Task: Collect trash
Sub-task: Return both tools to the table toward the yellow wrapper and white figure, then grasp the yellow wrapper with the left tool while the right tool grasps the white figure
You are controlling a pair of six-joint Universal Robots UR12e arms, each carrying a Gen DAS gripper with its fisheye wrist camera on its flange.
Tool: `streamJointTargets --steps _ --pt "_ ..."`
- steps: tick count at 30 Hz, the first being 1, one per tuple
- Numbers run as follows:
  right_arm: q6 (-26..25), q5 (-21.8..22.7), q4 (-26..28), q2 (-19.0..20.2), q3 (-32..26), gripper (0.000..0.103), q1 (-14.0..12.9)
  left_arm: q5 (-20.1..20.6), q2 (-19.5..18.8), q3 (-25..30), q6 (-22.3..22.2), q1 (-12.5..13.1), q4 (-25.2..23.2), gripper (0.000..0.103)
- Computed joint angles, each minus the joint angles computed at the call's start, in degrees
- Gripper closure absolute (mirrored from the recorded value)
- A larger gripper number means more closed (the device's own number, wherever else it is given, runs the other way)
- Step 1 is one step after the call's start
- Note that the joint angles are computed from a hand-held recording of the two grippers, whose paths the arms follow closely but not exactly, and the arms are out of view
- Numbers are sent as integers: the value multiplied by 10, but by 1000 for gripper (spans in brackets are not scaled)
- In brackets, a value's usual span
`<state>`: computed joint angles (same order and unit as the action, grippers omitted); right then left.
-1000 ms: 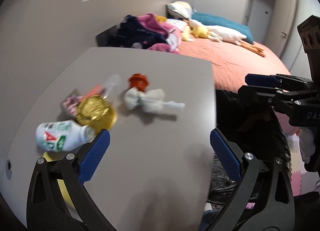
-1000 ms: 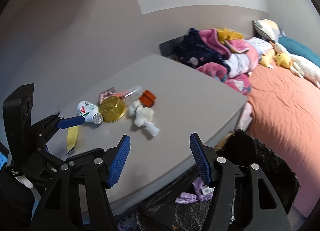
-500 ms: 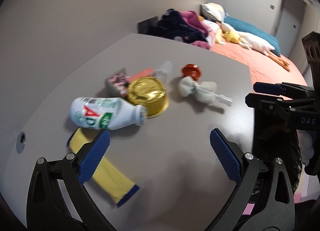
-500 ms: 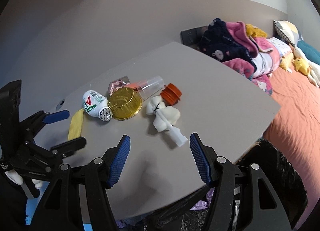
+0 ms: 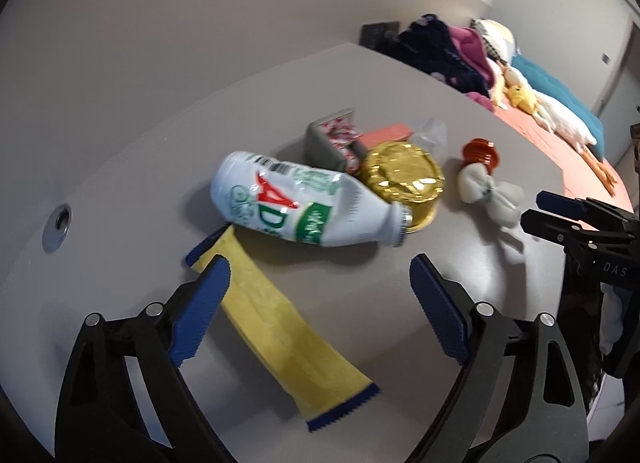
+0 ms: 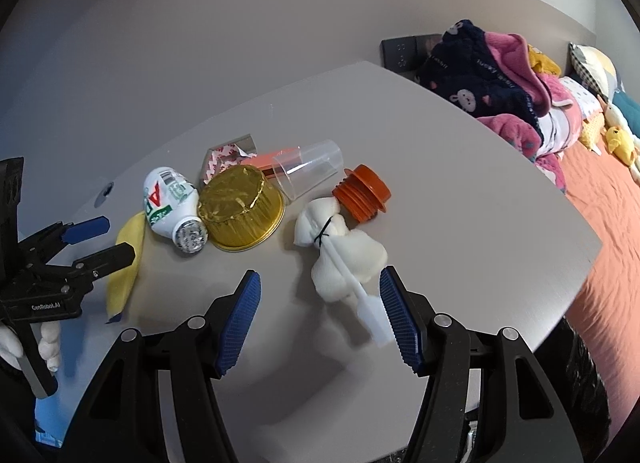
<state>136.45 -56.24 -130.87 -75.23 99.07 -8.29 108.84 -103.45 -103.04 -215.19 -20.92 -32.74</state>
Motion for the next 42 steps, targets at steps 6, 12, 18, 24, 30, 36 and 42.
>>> streamJointTargets --steps 6,12,18,24,30,36,42 --pt "-5 -27 -17 15 -10 40 15 -1 -2 2 -33 9 -34 24" --pt "-11 -49 -31 29 -19 40 23 -22 1 -3 -58 20 -52 25" --pt "-20 -65 -45 35 -18 45 30 -41 6 -14 -91 29 -64 32" --pt "-25 -76 -63 34 -12 70 32 -23 7 -17 -92 25 -69 49" --pt "-35 -61 -50 26 -5 74 27 -31 16 -27 -86 27 -65 64" --pt "-34 -43 -7 18 -6 75 22 -24 22 -35 -98 24 -45 83" --pt "-27 -28 -8 2 8 77 14 -7 28 -40 -86 13 -12 88"
